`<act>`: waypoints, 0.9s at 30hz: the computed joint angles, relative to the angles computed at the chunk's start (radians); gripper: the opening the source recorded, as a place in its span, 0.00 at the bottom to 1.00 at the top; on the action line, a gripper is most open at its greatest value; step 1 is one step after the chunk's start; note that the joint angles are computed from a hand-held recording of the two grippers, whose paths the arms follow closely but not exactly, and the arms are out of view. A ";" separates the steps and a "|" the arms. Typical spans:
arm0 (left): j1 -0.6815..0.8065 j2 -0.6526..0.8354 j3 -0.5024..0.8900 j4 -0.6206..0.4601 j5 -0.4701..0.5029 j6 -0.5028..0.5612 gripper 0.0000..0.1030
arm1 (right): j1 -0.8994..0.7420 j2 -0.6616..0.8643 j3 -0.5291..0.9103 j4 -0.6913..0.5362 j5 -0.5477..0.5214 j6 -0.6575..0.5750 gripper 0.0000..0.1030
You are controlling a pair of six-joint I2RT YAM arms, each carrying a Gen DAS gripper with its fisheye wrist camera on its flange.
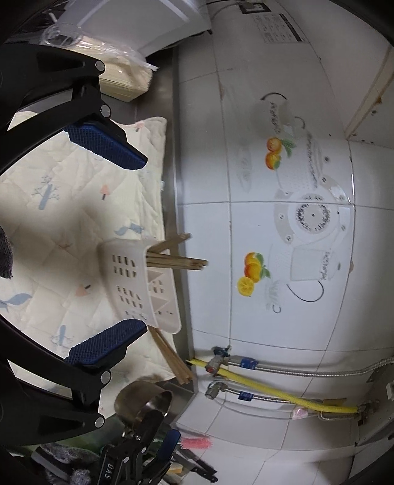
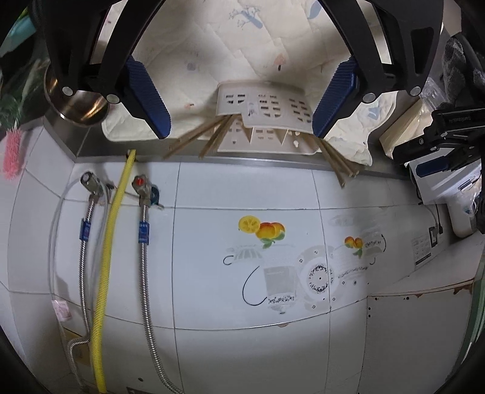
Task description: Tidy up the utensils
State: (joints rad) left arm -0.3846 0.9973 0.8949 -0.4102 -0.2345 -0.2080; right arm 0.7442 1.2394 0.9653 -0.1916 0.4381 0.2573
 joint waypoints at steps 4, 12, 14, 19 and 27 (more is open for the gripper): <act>-0.010 -0.050 -0.055 -0.002 -0.008 -0.011 0.95 | 0.037 -0.032 -0.065 0.014 0.040 0.040 0.91; -0.041 -0.165 -0.147 -0.023 -0.031 -0.043 0.95 | 0.106 -0.086 -0.166 0.021 0.100 0.124 0.92; -0.048 -0.196 -0.170 -0.035 -0.034 -0.054 0.95 | 0.132 -0.104 -0.190 0.026 0.134 0.140 0.93; -0.082 -0.260 -0.224 -0.059 -0.072 -0.078 0.95 | 0.207 -0.139 -0.238 0.019 0.212 0.184 0.93; -0.142 -0.362 -0.286 -0.119 -0.122 -0.098 0.95 | 0.301 -0.175 -0.293 -0.024 0.287 0.282 0.93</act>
